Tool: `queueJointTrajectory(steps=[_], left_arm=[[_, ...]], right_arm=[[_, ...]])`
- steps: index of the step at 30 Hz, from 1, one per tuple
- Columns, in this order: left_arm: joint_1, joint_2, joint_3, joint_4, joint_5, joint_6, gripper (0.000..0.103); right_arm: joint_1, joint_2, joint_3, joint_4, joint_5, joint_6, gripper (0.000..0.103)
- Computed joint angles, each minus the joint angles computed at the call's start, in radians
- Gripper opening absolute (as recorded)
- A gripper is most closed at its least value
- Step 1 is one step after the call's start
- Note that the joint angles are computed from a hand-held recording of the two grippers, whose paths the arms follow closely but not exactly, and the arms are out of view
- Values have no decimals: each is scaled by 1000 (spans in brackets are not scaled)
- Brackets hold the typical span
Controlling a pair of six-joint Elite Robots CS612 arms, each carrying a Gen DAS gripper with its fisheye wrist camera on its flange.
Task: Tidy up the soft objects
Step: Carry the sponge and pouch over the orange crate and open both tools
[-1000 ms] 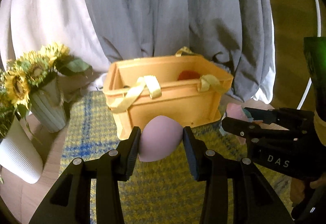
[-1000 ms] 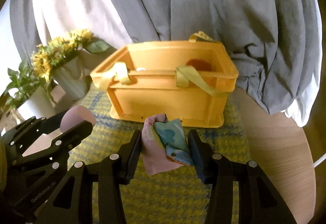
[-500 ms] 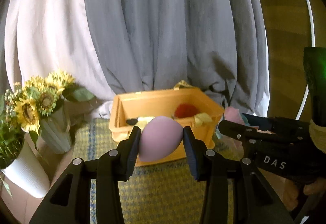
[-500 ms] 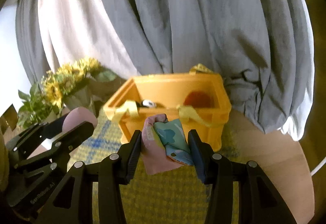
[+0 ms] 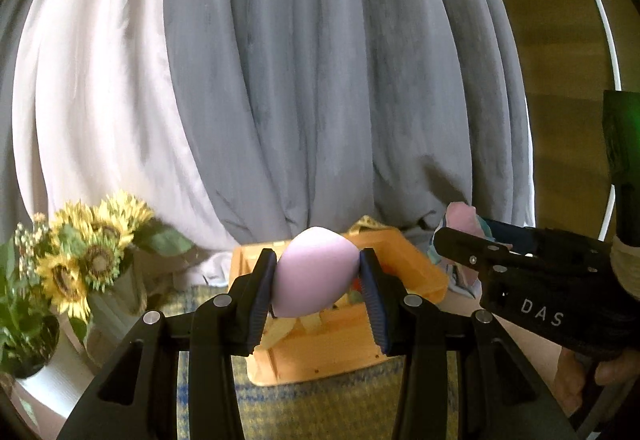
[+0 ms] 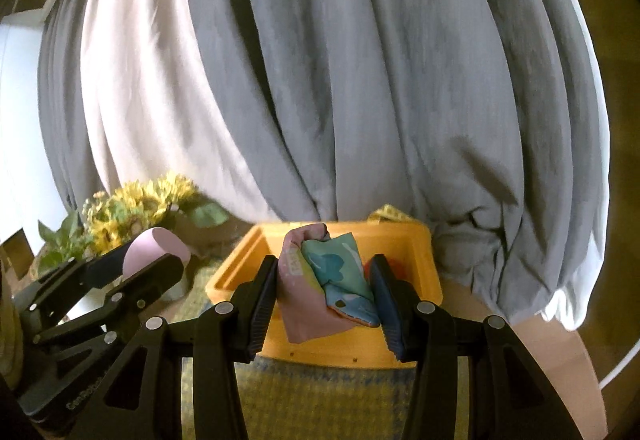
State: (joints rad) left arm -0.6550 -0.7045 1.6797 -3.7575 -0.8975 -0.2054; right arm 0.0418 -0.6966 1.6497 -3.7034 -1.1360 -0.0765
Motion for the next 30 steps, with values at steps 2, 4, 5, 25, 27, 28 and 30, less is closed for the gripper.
queueJointTrajectory(steps=[2, 4, 5, 25, 27, 28, 30], left_arm=[[3, 5, -15, -8, 10, 16, 41], [10, 9, -30, -10, 4, 25, 41], [12, 11, -36, -11, 4, 31, 41], [93, 81, -228, 230, -57, 34, 41], [101, 87, -247, 268, -77, 35, 41], [103, 90, -255, 282, -81, 35, 41], [112, 97, -273, 310, -102, 33, 42]], right_arm=[[1, 4, -14, -5, 2, 3, 47], [3, 10, -30, -14, -1, 7, 47], [4, 13, -40, -16, -4, 9, 47], [28, 94, -280, 277, -49, -28, 47], [30, 103, -306, 321, -55, -35, 47], [31, 109, -323, 349, -60, -40, 47], [35, 120, -352, 397, -70, -47, 47]])
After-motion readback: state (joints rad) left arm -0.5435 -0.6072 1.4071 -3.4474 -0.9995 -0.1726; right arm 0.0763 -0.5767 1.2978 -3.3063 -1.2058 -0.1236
